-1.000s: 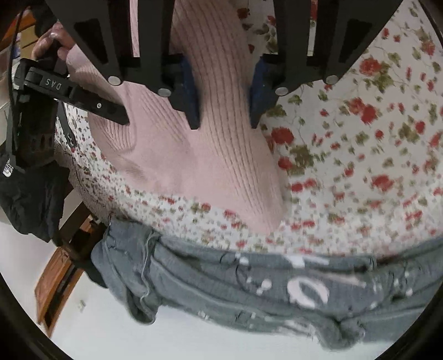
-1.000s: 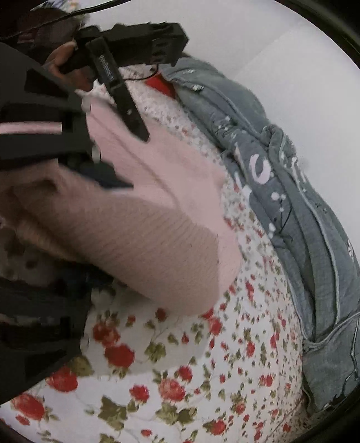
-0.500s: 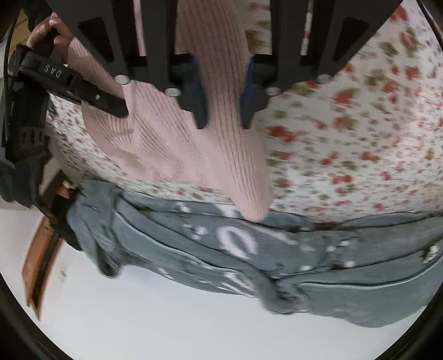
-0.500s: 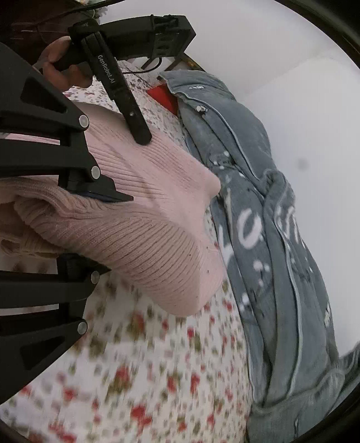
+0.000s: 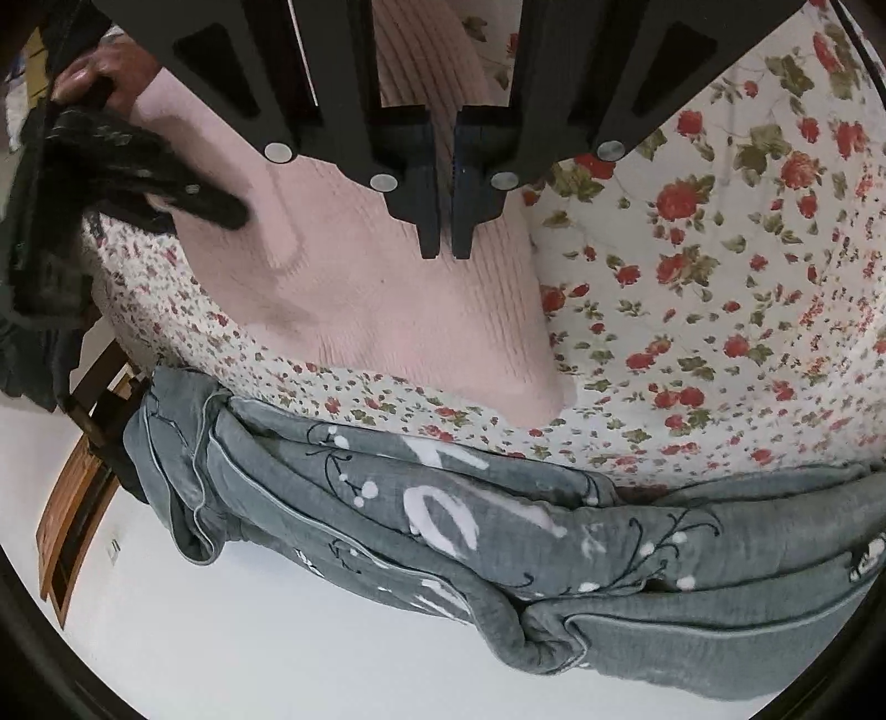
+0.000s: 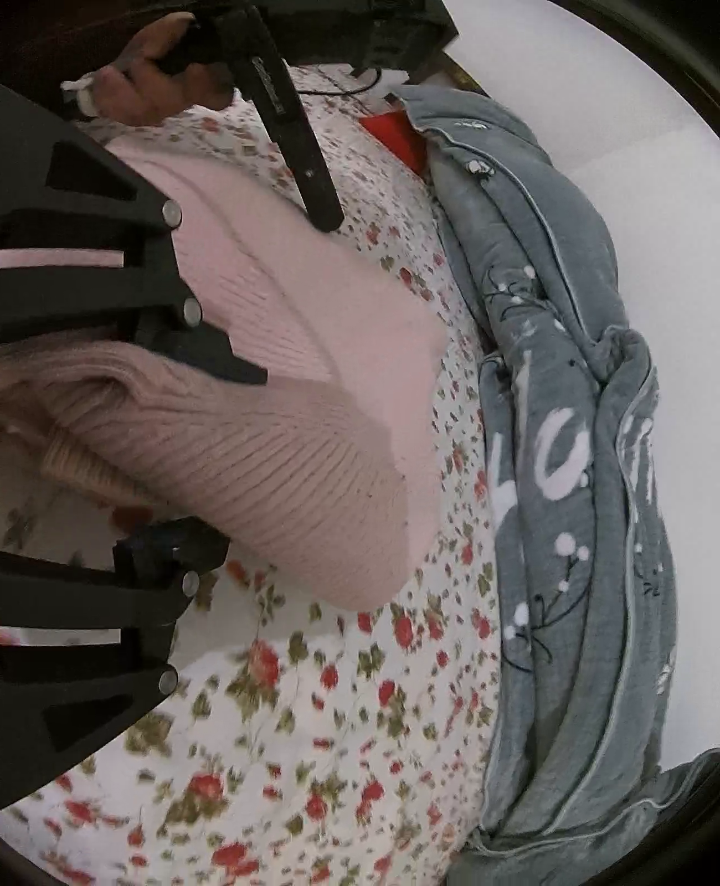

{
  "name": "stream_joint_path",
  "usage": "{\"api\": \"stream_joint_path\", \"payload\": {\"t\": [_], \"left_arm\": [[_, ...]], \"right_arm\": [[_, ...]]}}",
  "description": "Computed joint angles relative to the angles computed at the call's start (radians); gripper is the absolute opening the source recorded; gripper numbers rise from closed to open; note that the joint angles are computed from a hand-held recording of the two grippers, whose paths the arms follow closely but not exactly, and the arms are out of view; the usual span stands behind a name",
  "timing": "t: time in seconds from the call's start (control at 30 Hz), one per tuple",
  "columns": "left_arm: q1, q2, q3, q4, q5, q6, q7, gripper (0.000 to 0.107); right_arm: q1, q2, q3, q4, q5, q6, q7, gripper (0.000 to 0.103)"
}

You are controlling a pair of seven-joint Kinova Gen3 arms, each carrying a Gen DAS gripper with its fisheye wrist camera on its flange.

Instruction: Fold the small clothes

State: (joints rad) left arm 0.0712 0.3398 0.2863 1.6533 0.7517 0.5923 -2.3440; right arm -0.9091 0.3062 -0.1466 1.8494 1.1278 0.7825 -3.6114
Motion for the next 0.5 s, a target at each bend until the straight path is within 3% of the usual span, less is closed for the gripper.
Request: {"api": "stream_joint_path", "payload": {"t": [0.1, 0.2, 0.27, 0.3, 0.37, 0.43, 0.5], "left_arm": [[-0.009, -0.017, 0.003, 0.009, 0.001, 0.025, -0.020, 0.018], [-0.020, -0.040, -0.003, 0.033, 0.026, 0.043, -0.045, 0.018], [-0.014, -0.050, -0.019, 0.042, 0.023, 0.058, -0.039, 0.018], [-0.010, -0.059, -0.029, 0.047, 0.014, 0.069, -0.026, 0.018], [-0.009, -0.075, -0.041, 0.057, 0.012, 0.085, -0.021, 0.018], [-0.016, -0.099, -0.051, 0.074, 0.022, 0.103, -0.035, 0.018], [-0.021, -0.125, -0.062, 0.097, 0.043, 0.114, -0.055, 0.018]], "right_arm": [[-0.043, -0.030, -0.022, 0.009, -0.005, 0.098, 0.001, 0.048], [-0.099, -0.055, -0.064, 0.032, 0.050, 0.203, -0.072, 0.048], [-0.110, -0.052, -0.080, 0.033, 0.078, 0.223, -0.101, 0.047], [-0.102, -0.046, -0.091, 0.025, 0.076, 0.220, -0.093, 0.043], [-0.066, -0.018, -0.114, -0.004, 0.051, 0.211, -0.061, 0.013], [-0.063, 0.011, -0.109, -0.018, 0.053, 0.228, -0.093, 0.013], [-0.134, 0.010, -0.047, -0.003, 0.078, 0.256, -0.175, 0.012]]}}
